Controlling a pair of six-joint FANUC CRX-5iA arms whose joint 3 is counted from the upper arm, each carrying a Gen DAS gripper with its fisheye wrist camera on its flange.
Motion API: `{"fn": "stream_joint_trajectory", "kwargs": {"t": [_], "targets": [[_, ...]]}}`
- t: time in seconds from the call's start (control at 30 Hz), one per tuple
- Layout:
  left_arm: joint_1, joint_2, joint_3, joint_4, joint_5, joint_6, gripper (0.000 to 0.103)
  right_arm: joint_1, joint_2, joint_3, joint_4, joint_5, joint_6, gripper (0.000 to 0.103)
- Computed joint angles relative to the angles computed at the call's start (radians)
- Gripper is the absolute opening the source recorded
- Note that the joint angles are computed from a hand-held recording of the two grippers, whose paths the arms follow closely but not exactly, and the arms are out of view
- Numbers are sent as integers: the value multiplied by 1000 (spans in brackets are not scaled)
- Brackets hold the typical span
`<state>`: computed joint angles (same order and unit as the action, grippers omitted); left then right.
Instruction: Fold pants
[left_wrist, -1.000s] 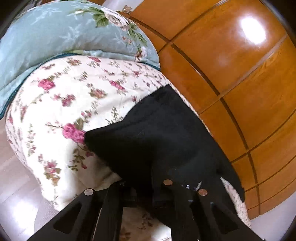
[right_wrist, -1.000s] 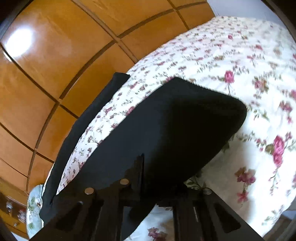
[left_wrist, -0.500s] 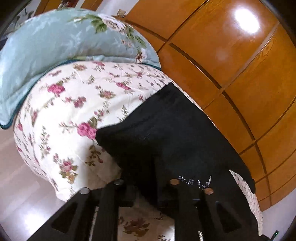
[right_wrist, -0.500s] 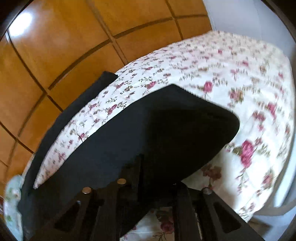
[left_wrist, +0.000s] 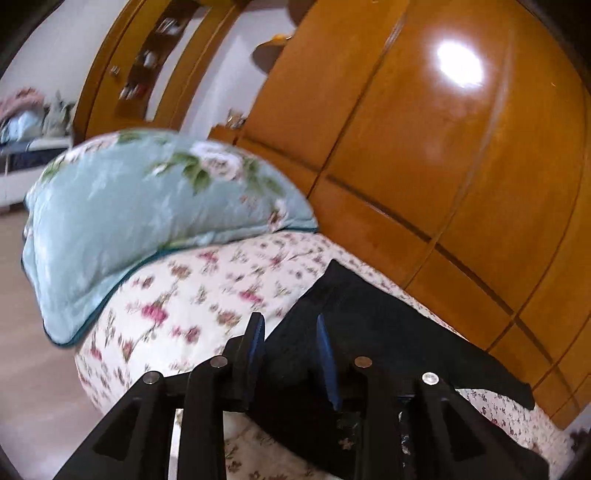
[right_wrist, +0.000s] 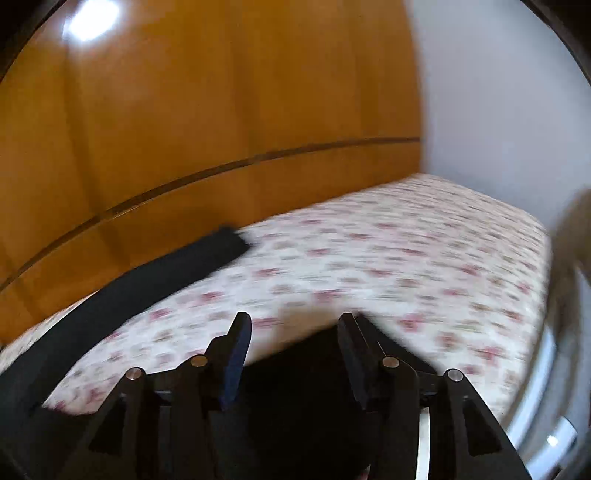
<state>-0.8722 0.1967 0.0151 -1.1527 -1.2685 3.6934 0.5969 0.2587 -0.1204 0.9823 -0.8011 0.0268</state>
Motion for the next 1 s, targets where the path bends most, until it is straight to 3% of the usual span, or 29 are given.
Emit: {"fn": "stream_joint_trajectory", "kwargs": {"t": [0.1,0.27,0.43,0.6,0.7,0.9,1.0], "targets": [[24,-3,6,2,95,-30,32,41,118,153,-150,56,196,53],[117,51,61,127,293,-290,32,91,279,383,-388,36,468,53],[183,111,94,259,416,-458,32,123,370,493,-444,13,583,53],[243,154,95,391,467,-574,32,137,424,554,-473,-25,660,53],[229,163,89,350,472,-502,32,133,444,586,-515,-55,701,53],[231,175,115,383,448,-538,35,117,466,631,-601,-83,740,53],[239,152,99,387,476,-490,35,118,465,628,-601,-75,743,56]]}}
